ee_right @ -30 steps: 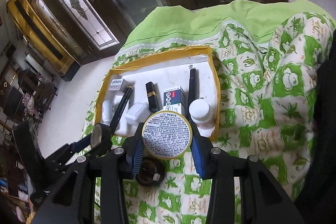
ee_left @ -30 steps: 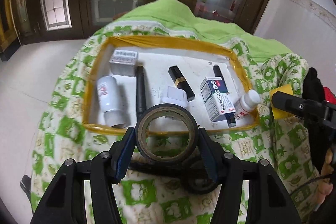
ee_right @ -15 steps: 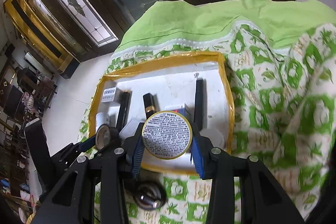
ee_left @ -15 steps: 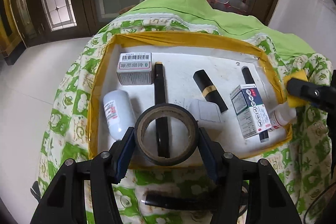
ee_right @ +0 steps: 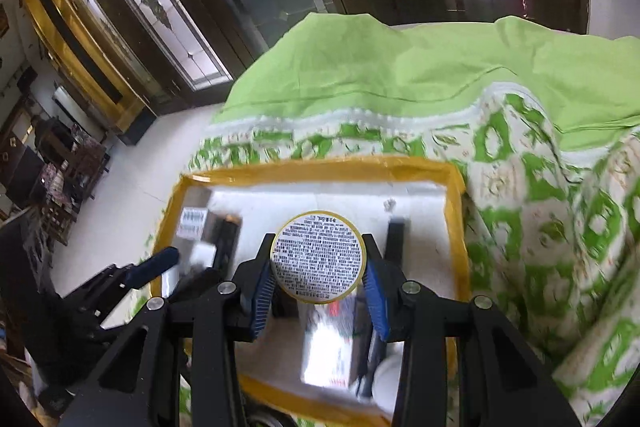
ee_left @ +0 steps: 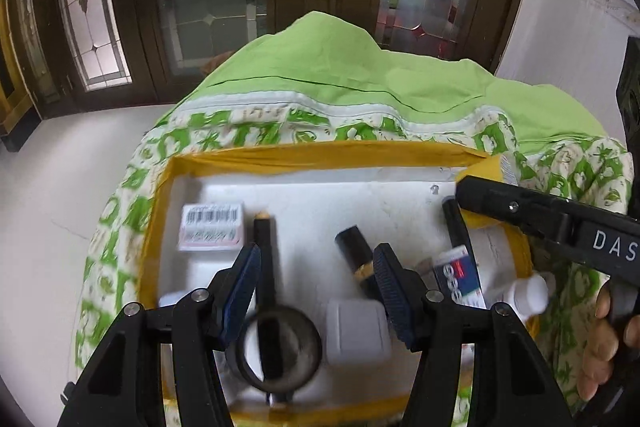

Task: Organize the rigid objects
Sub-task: 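Carry the tape roll and tin over the tray and lower them, then open both grippers to release the tape roll and tin in the tray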

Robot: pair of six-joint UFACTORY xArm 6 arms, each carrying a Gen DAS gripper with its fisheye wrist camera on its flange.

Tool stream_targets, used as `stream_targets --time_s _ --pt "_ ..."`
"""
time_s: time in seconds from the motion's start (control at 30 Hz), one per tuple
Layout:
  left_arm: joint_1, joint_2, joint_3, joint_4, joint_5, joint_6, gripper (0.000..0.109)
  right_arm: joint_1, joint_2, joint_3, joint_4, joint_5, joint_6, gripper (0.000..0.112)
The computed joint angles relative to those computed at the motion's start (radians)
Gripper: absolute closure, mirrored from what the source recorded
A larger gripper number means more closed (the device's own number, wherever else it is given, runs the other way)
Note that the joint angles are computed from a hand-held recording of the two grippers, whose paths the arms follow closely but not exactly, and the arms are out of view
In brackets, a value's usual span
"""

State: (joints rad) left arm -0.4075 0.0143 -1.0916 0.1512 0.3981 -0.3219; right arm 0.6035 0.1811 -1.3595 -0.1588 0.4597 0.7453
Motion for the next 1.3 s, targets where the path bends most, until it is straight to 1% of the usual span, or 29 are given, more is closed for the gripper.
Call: stream_targets --time_s 0.07,0.17,0.27,0.4,0.47,0.53,0.57,0.6,0.73,0.77,0.83,0.87,0.93,0.97,1.0,1.03,1.1,1.13,1.2,1.3 --pt "0.001 0.028 -0.022 -0.009 0.009 0.008 0.055 -0.007 0.026 -0.026 0.001 0.011 0.006 0.073" --pt "0.006 0.039 -0.021 -0.026 0.002 0.018 0.055 -0.013 0.060 -0.048 0.023 0.024 -0.003 0.073" --pt "0.009 0.046 -0.015 -0.011 0.000 0.012 0.055 -0.016 0.095 -0.067 0.026 0.038 -0.012 0.073" --pt "0.011 0.043 0.002 -0.010 -0.012 0.013 0.055 -0.016 0.135 -0.092 0.008 0.049 -0.018 0.073" --pt "0.014 0.026 0.021 -0.006 -0.026 0.007 0.055 -0.014 0.142 -0.089 -0.010 0.038 -0.014 0.073" --pt "0.016 0.005 0.038 -0.010 -0.029 0.010 0.048 -0.012 0.135 -0.073 -0.033 0.026 0.006 0.072" --pt "0.017 -0.016 0.056 -0.012 -0.034 0.013 0.042 -0.011 0.125 -0.060 -0.057 0.016 0.025 0.067" --pt "0.020 -0.045 0.083 -0.003 -0.042 0.006 0.039 -0.010 0.115 -0.047 -0.069 0.003 0.035 0.065" --pt "0.031 -0.169 0.196 0.010 -0.048 -0.030 0.036 0.000 0.055 0.008 -0.148 -0.021 0.110 0.064" --pt "0.034 -0.227 0.250 0.015 -0.048 -0.051 0.036 0.003 0.039 0.025 -0.156 -0.029 0.121 0.064" --pt "0.037 -0.310 0.333 0.042 -0.054 -0.102 0.034 0.013 -0.010 0.075 -0.170 -0.054 0.152 0.064" --pt "0.039 -0.381 0.400 0.095 -0.051 -0.166 0.032 0.018 -0.030 0.096 -0.168 -0.064 0.158 0.064" --pt "0.036 -0.471 0.488 0.156 -0.042 -0.251 0.030 0.030 -0.077 0.148 -0.146 -0.088 0.165 0.063" --pt "0.031 -0.537 0.553 0.178 -0.025 -0.299 0.029 0.036 -0.097 0.171 -0.130 -0.098 0.161 0.063" --pt "0.026 -0.578 0.592 0.174 -0.003 -0.318 0.029 0.044 -0.118 0.194 -0.116 -0.107 0.161 0.063" --pt "0.022 -0.599 0.612 0.154 0.018 -0.316 0.029 0.058 -0.152 0.234 -0.092 -0.120 0.157 0.063" --pt "0.011 -0.639 0.638 0.077 0.089 -0.284 0.029 0.084 -0.192 0.285 -0.035 -0.143 0.125 0.063" --pt "0.013 -0.656 0.643 0.078 0.101 -0.290 0.029 0.094 -0.205 0.302 -0.017 -0.148 0.113 0.063" --pt "0.020 -0.687 0.654 0.101 0.098 -0.317 0.029 0.125 -0.233 0.332 0.013 -0.126 0.097 0.063" --pt "0.023 -0.715 0.673 0.101 0.098 -0.336 0.029 0.166 -0.244 0.342 -0.029 -0.033 0.129 0.063"
